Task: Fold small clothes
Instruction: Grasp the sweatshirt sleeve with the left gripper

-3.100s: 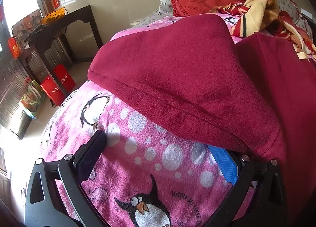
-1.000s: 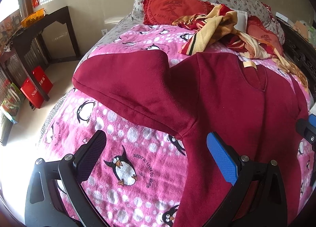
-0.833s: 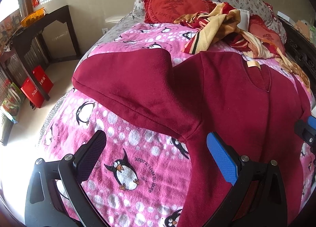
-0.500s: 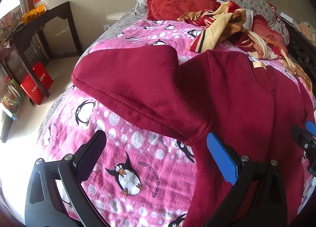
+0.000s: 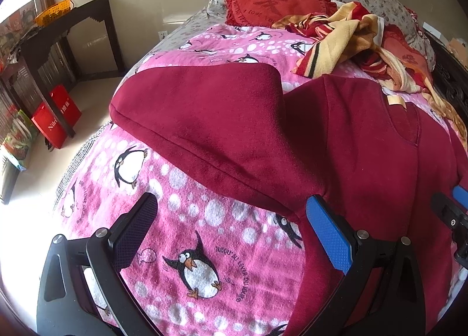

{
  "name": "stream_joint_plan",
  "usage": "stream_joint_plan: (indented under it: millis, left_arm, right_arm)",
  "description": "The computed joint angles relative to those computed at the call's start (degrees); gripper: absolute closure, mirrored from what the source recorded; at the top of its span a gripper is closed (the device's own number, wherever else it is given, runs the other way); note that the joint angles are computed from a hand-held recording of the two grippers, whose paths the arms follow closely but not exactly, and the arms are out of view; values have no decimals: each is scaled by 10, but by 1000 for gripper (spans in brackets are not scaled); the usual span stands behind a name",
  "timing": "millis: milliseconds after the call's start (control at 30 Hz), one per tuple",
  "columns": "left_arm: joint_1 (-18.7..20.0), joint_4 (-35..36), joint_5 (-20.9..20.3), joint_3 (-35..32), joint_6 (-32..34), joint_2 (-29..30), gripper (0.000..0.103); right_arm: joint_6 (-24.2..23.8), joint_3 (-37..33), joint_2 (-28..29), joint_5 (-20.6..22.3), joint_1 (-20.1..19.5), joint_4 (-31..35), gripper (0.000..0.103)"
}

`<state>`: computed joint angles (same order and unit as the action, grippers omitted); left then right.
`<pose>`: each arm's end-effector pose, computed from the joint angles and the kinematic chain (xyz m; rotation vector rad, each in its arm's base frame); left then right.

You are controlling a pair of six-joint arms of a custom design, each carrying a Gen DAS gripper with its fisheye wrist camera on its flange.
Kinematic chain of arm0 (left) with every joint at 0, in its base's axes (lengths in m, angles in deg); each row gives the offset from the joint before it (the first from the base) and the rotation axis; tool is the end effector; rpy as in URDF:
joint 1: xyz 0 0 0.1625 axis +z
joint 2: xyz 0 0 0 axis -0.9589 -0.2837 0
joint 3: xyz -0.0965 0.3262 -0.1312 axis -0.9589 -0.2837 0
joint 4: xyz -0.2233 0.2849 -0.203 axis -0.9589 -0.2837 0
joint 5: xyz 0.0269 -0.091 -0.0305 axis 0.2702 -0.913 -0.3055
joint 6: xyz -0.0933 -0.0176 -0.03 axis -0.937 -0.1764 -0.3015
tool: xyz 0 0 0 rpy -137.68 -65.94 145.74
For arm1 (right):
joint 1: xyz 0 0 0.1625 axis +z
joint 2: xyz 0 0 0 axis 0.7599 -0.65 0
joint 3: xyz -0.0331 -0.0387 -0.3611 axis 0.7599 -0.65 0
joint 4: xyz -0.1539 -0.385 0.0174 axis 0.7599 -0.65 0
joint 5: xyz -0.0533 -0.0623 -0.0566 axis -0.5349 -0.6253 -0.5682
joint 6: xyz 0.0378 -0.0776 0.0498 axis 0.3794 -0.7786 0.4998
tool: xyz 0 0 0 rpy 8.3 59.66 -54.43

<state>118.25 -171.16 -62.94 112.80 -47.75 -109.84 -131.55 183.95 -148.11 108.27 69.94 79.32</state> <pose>-0.1688 -0.4548 0.2479 0.6368 2.3415 -0.6015 0.2497 -0.3393 0.1815 0.0175 -2.2453 0.9785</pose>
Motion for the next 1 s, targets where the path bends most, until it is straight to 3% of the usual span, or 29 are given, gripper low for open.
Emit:
stream_joint_plan:
  millis: [667,833,1000]
  left_arm:
    - [22,0,-2,-24,9,16,1]
    - [55,-5,-24,-61,20,26,1]
    - [115,-17,-54,-133,13,58,1]
  right_arm:
    - [3,-9,13,-3,-15,3,11]
    - [0,-14,17,-9,-16,5,11]
    - [-2,-17,18,-20,-15,7,11]
